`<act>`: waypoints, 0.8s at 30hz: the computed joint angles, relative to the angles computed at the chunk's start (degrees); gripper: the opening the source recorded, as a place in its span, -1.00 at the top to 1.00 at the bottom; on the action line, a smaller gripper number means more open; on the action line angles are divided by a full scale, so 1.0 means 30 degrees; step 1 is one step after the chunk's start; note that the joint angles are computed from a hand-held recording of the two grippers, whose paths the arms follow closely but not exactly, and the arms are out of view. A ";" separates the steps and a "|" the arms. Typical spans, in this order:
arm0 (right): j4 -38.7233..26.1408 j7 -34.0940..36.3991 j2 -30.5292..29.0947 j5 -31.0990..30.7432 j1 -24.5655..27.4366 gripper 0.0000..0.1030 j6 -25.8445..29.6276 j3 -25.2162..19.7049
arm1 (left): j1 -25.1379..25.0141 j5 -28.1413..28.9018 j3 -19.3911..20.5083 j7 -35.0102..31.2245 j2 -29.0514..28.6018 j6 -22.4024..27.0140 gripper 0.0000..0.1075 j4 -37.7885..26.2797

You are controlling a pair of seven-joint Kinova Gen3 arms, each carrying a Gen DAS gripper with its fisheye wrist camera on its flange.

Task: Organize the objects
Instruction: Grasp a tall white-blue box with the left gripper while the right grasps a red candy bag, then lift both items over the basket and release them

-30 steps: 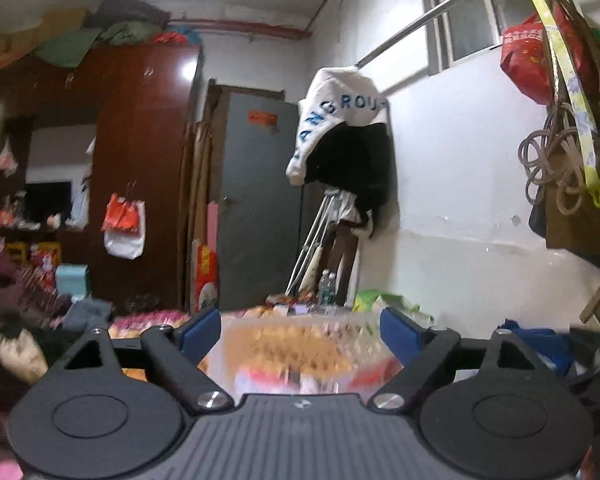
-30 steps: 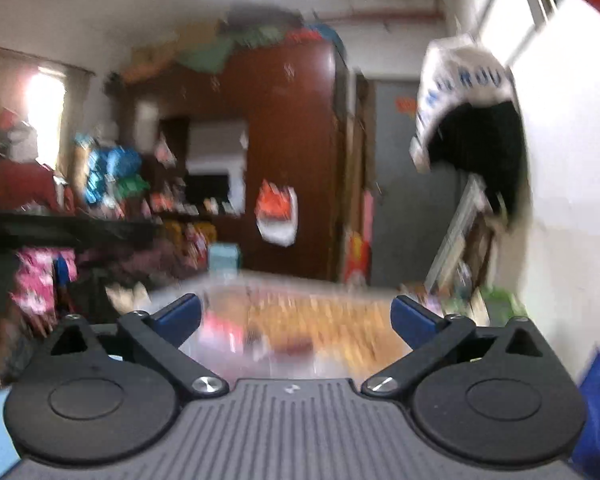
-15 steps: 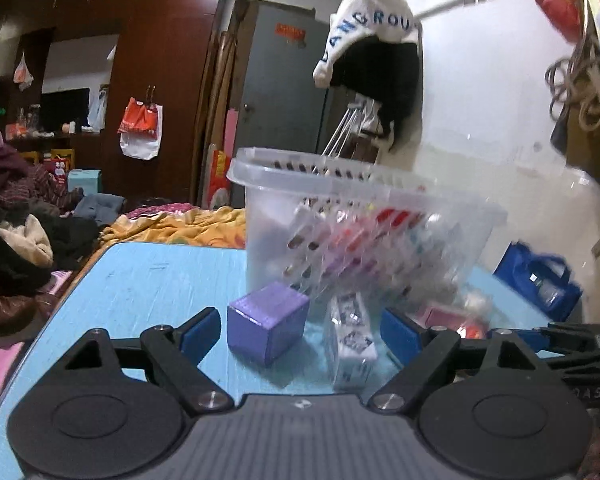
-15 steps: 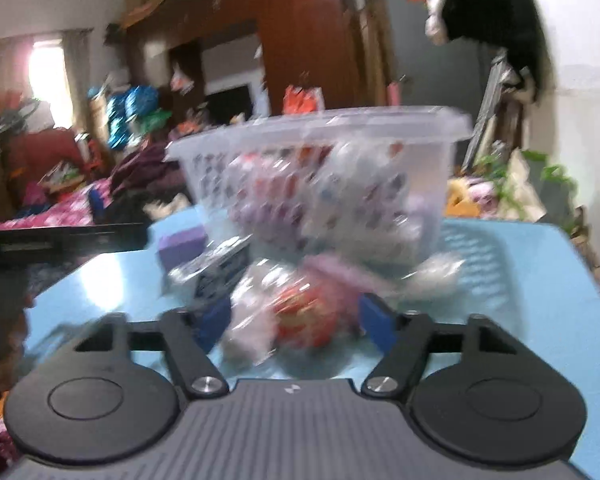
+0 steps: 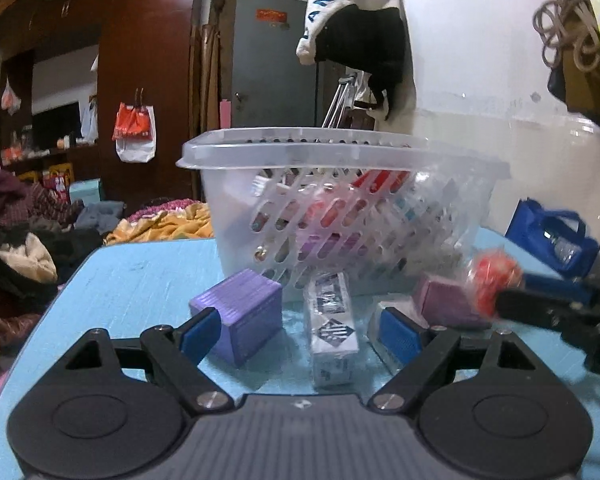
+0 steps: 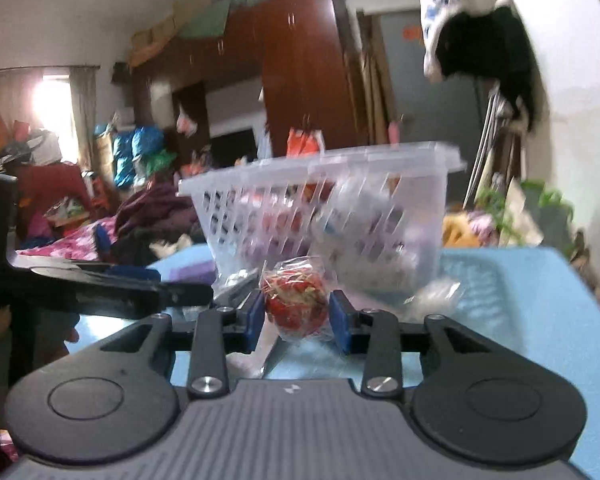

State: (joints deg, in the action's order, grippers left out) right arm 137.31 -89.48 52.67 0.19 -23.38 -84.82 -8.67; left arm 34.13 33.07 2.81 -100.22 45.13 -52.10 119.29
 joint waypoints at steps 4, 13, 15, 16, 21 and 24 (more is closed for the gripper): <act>0.0057 0.0162 0.0164 -0.0479 -0.0261 0.24 -0.0654 -0.0018 | 0.1188 0.2254 -0.0529 -0.2163 0.0165 0.0673 -0.48 -0.1016; 0.0057 0.0149 0.0350 -0.0792 -0.0400 0.23 -0.1094 -0.0008 | 0.0792 0.2682 -0.0133 -0.2892 0.0002 0.1824 0.21 -0.1490; -0.0030 0.0141 0.0285 -0.0852 -0.0430 0.23 -0.0875 0.0017 | 0.0916 0.2731 -0.0448 -0.3200 -0.0075 0.2717 0.20 -0.1802; -0.0052 0.0106 0.0262 -0.0856 -0.0414 0.23 -0.0803 0.0022 | 0.0688 0.2759 -0.0339 -0.3514 -0.0151 0.3346 0.20 -0.2019; -0.0068 0.0079 0.0277 -0.1012 -0.0484 0.23 -0.0814 0.0046 | 0.0171 0.1013 0.0007 -0.1325 -0.0034 0.2231 0.36 -0.1265; -0.0077 0.0034 0.0254 -0.1067 -0.0507 0.23 -0.0700 0.0048 | 0.0085 -0.0153 0.0130 -0.0134 0.0164 0.0751 0.36 -0.0553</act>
State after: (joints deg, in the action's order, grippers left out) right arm 137.08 -89.38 53.43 -3.01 -24.90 -86.92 -8.52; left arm 34.38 32.61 3.20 -100.62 45.62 -49.85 117.63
